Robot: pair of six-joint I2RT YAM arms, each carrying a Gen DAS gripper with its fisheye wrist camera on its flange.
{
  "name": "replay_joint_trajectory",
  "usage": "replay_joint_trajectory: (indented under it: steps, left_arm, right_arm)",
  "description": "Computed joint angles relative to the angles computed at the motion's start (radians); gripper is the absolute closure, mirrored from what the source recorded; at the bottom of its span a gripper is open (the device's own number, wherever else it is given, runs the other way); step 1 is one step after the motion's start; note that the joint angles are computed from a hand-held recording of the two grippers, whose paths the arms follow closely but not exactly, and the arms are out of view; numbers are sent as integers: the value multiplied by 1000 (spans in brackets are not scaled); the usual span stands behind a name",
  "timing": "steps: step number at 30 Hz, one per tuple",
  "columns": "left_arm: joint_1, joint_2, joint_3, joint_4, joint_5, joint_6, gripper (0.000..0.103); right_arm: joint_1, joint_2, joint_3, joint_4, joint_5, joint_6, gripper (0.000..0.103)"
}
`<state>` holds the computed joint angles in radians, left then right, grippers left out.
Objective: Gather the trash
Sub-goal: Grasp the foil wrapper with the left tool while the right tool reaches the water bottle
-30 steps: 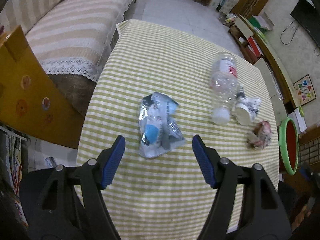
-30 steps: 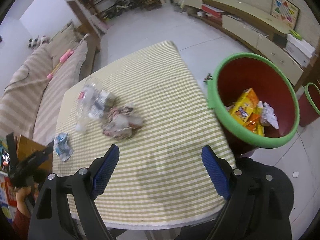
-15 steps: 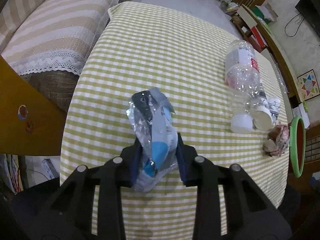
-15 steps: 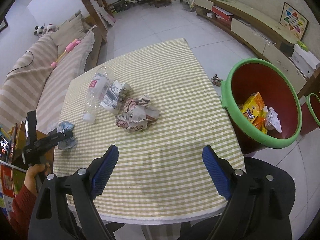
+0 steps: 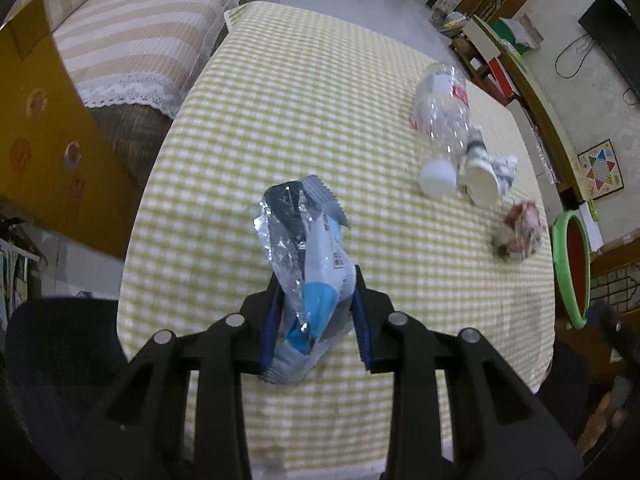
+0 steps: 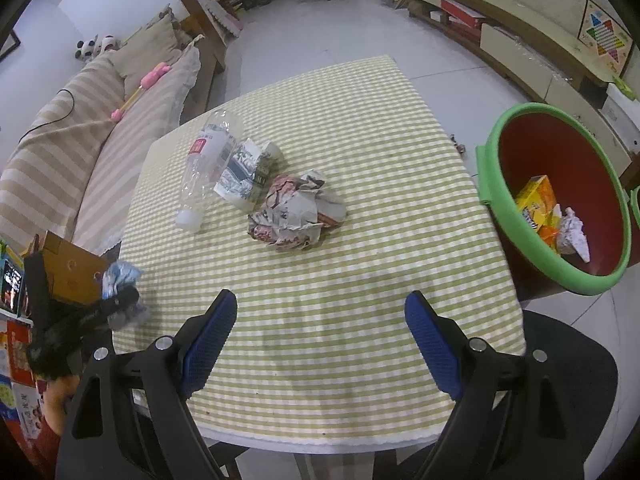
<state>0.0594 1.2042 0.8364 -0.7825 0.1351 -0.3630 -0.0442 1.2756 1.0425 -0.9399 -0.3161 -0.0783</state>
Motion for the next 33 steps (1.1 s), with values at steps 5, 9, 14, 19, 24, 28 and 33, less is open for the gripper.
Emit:
replay_joint_trajectory:
  steps: [5, 9, 14, 19, 24, 28, 33]
  left_arm:
    - [-26, -30, -16, -25, -27, 3, 73]
    - [-8, -43, -20, -29, -14, 8, 73]
    - [18, -75, -30, -41, -5, 26, 73]
    - [40, -114, -43, -60, 1, 52, 73]
    - [91, -139, -71, -61, 36, 70, 73]
    - [133, -150, -93, -56, 51, 87, 73]
    - [201, -163, -108, -54, 95, 111, 73]
  right_arm:
    - [36, 20, 27, 15, 0, 12, 20]
    - [104, 63, 80, 42, 14, 33, 20]
    - [211, 161, 165, 77, 38, 69, 20]
    - [273, 301, 277, 98, 37, 114, 20]
    - [339, 445, 408, 87, 62, 144, 20]
    - [396, 565, 525, 72, 106, 148, 20]
    - [437, 707, 656, 53, 135, 178, 20]
